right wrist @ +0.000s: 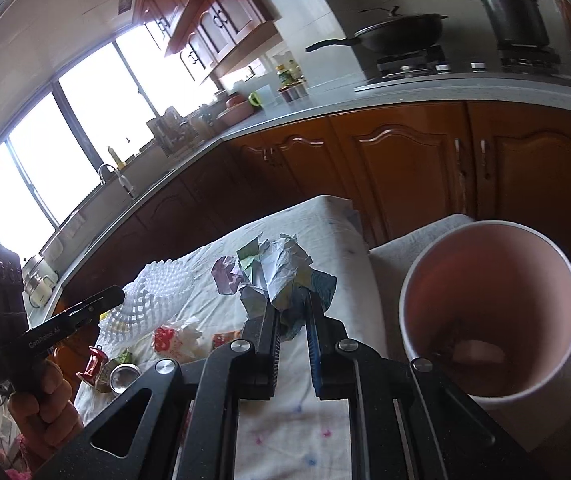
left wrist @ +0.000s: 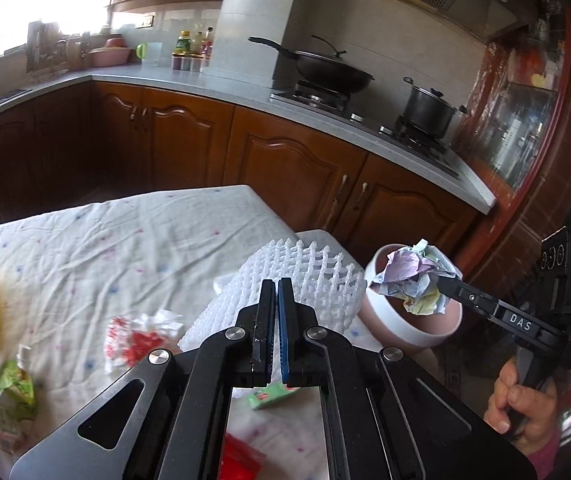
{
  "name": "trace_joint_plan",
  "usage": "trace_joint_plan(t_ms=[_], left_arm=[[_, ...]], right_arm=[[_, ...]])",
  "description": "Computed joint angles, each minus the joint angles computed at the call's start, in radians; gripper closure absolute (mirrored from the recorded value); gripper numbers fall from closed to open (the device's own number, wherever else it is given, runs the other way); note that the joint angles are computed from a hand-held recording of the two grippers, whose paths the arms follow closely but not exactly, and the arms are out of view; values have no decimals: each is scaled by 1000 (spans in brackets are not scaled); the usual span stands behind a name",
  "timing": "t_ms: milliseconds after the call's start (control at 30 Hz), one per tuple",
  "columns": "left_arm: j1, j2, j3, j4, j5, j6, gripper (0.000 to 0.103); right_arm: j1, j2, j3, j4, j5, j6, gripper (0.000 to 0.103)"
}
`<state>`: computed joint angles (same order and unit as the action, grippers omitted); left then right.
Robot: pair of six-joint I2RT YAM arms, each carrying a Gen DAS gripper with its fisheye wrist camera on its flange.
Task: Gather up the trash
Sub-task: 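Carry the foil wrapper to the bin while the left tool grasps the white foam net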
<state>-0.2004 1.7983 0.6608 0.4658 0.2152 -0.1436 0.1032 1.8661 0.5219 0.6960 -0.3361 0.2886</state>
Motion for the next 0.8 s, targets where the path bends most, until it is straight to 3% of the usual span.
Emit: trace_joint_plan(t_ms=[500, 800], left_arm=[[-191, 104, 130, -45, -46, -59, 102], [-310, 213, 324, -141, -75, -79, 102]], right_arm=[[-247, -61, -144, 39, -74, -73, 91], [-401, -40, -127, 2, -115, -137, 91]])
